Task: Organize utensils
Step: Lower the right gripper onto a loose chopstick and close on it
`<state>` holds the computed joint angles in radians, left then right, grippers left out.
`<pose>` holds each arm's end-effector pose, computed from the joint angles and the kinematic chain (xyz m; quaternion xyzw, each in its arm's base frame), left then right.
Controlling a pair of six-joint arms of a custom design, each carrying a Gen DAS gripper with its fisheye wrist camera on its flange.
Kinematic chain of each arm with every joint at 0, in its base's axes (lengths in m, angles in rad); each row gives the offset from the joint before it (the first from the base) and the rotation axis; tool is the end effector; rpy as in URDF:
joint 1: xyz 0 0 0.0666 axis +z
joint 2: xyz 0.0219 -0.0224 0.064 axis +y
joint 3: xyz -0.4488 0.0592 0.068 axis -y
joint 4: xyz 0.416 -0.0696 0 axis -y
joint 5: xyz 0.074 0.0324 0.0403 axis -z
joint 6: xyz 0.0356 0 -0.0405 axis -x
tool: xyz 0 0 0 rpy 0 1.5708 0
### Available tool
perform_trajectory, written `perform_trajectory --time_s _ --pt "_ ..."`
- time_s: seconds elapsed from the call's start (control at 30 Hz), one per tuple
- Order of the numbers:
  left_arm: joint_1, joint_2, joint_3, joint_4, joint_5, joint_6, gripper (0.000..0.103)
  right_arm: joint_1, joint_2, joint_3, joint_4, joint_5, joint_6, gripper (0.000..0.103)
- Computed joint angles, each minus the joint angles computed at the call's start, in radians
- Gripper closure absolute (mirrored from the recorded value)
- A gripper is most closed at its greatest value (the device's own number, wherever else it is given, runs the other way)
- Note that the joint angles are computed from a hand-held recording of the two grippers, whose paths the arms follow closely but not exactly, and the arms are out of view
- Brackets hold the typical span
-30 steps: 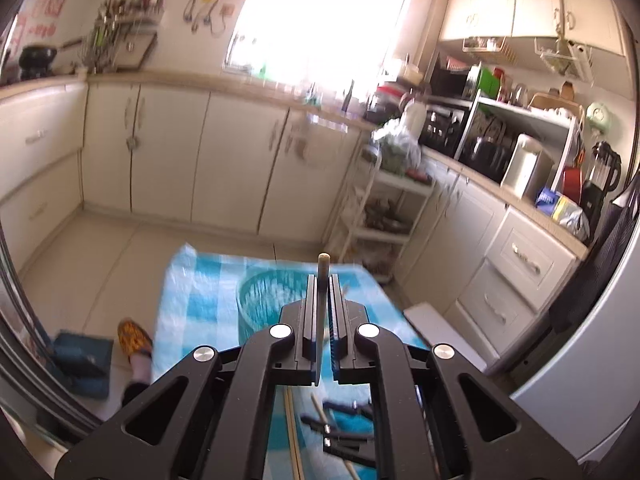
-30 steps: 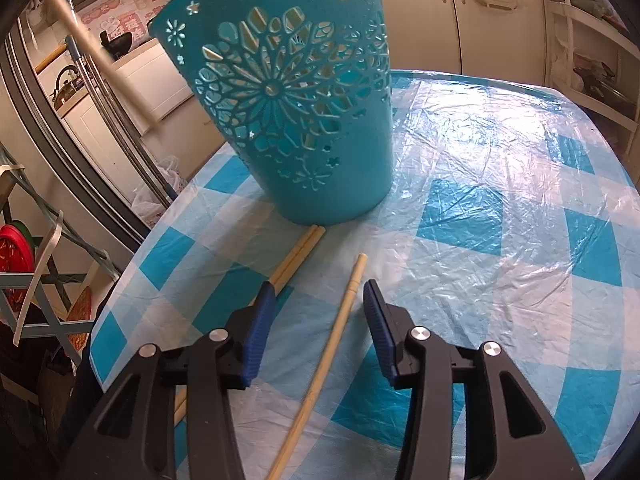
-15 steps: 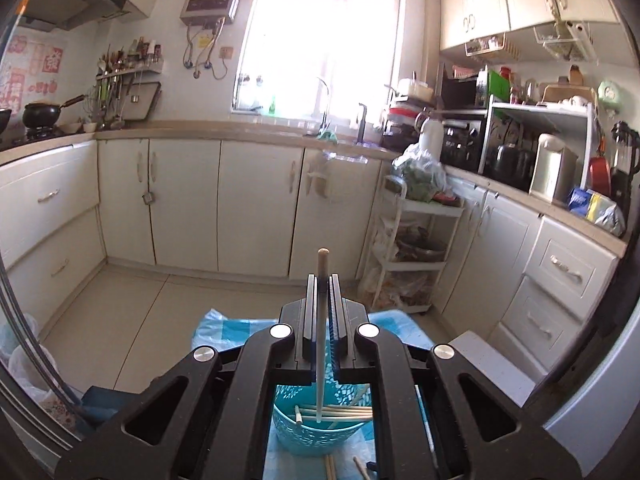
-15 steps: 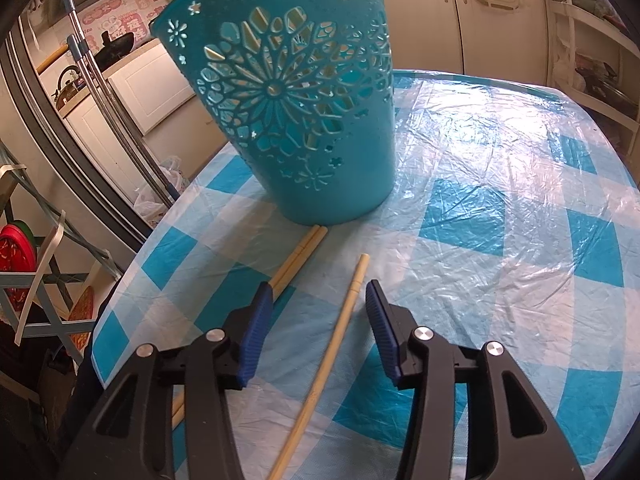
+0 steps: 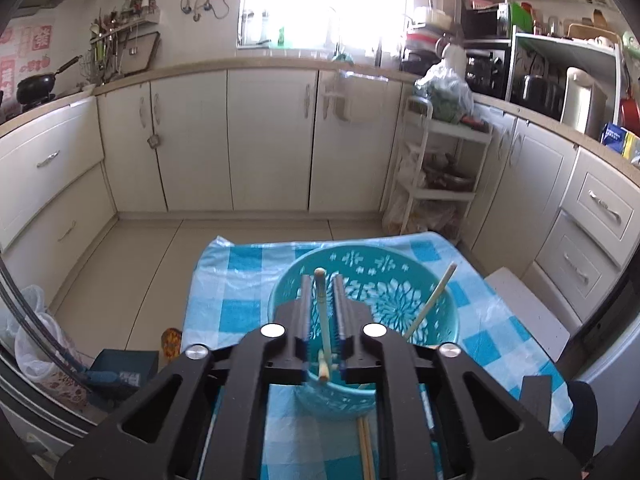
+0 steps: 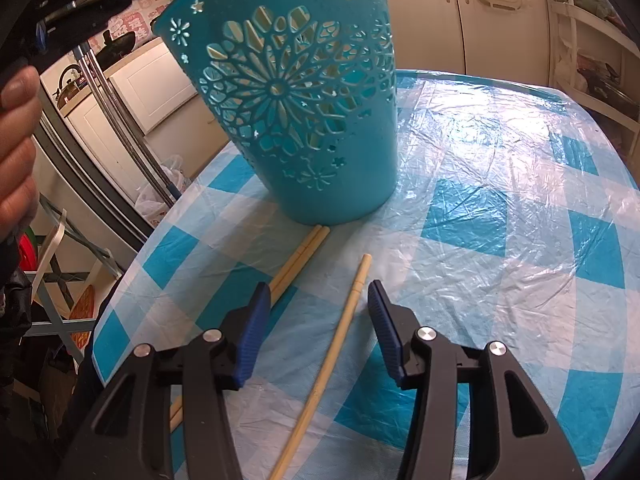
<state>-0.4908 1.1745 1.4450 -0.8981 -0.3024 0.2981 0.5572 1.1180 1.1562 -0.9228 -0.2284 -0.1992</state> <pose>0.3572 -0.1793 0.6185 0.0166 0.8832 -0.0487 0.4662 0.3109 0.2027 0.4956 -0.2043 0.9138 0.2231 0.2710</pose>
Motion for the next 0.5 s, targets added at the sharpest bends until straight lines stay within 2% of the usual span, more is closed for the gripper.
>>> perform_trajectory --time_s 0.03,0.07,0.1,0.27,0.4,0.5 --pt "0.001 -0.004 -0.005 -0.006 -0.007 0.008 0.076 -0.001 0.0 0.0 0.0 0.001 0.0 0.053" --pt "0.001 -0.013 -0.014 -0.007 -0.016 0.018 0.063 0.0 -0.001 -0.001 0.0 0.006 -0.003 0.053" --pt "0.0 -0.026 -0.026 -0.003 -0.023 0.027 0.056 -0.001 -0.003 -0.001 0.0 0.011 -0.005 0.053" --pt "-0.003 -0.094 -0.076 -0.01 -0.05 0.069 0.04 -0.002 -0.02 -0.011 -0.005 0.044 -0.038 0.053" --pt "0.034 -0.149 -0.124 -0.042 -0.016 0.127 0.036 0.027 -0.014 -0.001 -0.027 0.115 -0.015 0.053" --pt "0.063 -0.174 -0.152 -0.066 0.016 0.172 0.036 0.078 0.003 0.017 -0.056 0.226 0.013 0.056"
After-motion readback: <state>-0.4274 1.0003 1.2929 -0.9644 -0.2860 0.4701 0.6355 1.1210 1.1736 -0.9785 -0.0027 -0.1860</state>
